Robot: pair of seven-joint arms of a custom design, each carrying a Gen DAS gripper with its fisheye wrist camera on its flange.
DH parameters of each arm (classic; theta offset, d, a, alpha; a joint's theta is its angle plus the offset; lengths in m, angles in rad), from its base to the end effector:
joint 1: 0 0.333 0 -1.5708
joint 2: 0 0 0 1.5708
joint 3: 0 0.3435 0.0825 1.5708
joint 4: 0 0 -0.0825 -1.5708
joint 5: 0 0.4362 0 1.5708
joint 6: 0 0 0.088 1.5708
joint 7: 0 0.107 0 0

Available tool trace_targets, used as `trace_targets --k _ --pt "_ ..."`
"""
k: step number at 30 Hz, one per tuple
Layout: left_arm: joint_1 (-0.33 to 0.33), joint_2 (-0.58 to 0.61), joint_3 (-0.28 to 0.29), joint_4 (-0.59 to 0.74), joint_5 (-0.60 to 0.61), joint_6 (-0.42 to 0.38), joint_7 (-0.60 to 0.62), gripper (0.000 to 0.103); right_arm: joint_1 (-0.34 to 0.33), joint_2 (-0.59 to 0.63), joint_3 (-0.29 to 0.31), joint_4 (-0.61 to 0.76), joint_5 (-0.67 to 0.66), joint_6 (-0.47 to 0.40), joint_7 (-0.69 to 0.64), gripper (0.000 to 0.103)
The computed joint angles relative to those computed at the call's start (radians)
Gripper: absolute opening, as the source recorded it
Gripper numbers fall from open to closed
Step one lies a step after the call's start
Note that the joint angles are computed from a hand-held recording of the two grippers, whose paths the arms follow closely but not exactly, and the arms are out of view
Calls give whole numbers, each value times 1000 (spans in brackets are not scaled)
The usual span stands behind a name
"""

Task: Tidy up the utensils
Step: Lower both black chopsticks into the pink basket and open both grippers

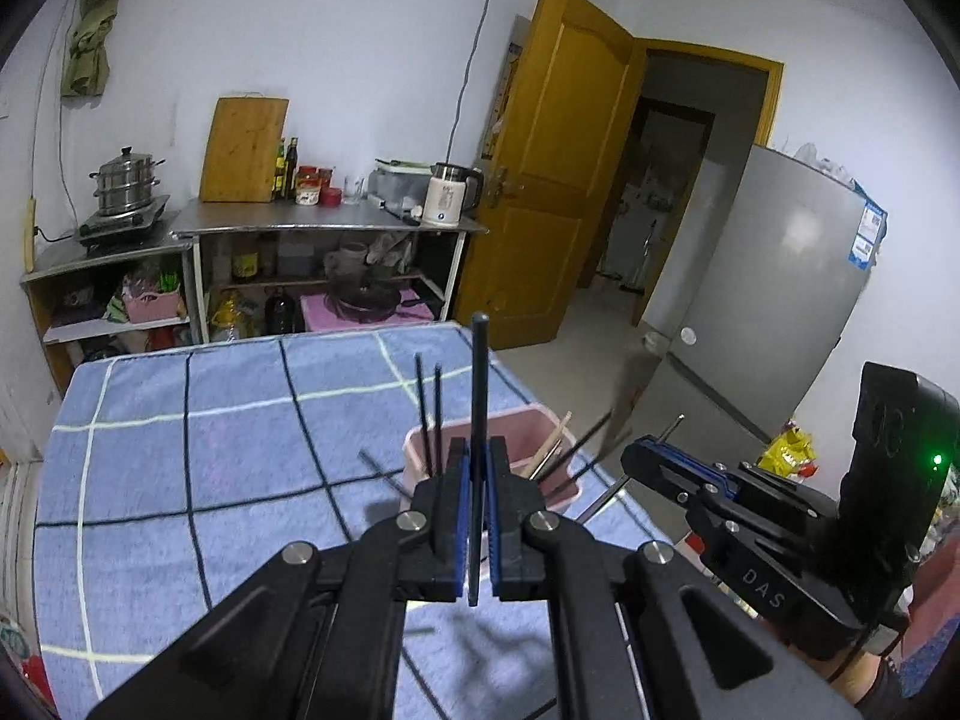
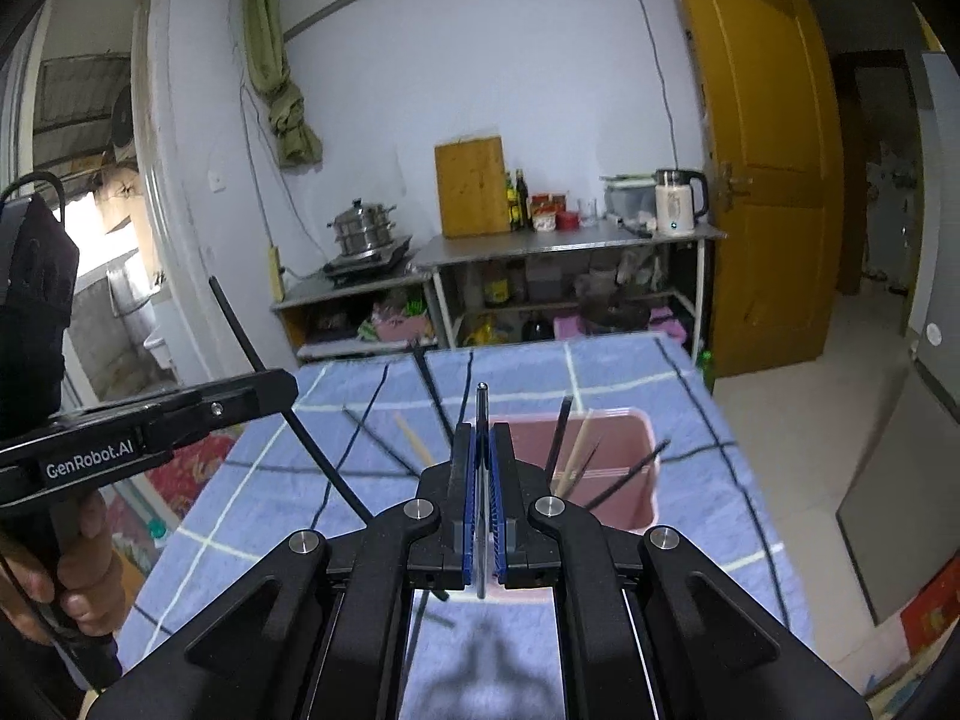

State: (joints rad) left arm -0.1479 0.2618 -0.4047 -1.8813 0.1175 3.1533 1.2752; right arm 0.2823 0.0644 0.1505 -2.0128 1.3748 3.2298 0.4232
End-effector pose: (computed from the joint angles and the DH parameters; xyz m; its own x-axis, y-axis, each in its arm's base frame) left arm 0.6158 -0.3606 0.5084 -0.4184 -0.8726 0.2521 -0.5693 0.0356 -0.8214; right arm 0.6048 0.1725 0.4992 0.2431 -0.9553 -0.1681 -0.4969 0.0262 -0.8674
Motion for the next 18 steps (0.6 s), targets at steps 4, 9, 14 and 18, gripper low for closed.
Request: trace_targets --k 4,9,14,18 --pt "-37 32 36 69 26 -14 -15 5 -16 21 8 51 46 12 -52 4" --pt "-77 85 80 155 59 -37 -35 5 -24 51 8 90 29 18 -38 4" --pt "-86 133 89 210 74 -49 -44 5 -62 87 44 102 -50 25 34 4" --pt "-81 160 80 222 78 -49 -44 5 -56 113 33 92 -167 28 149 4"
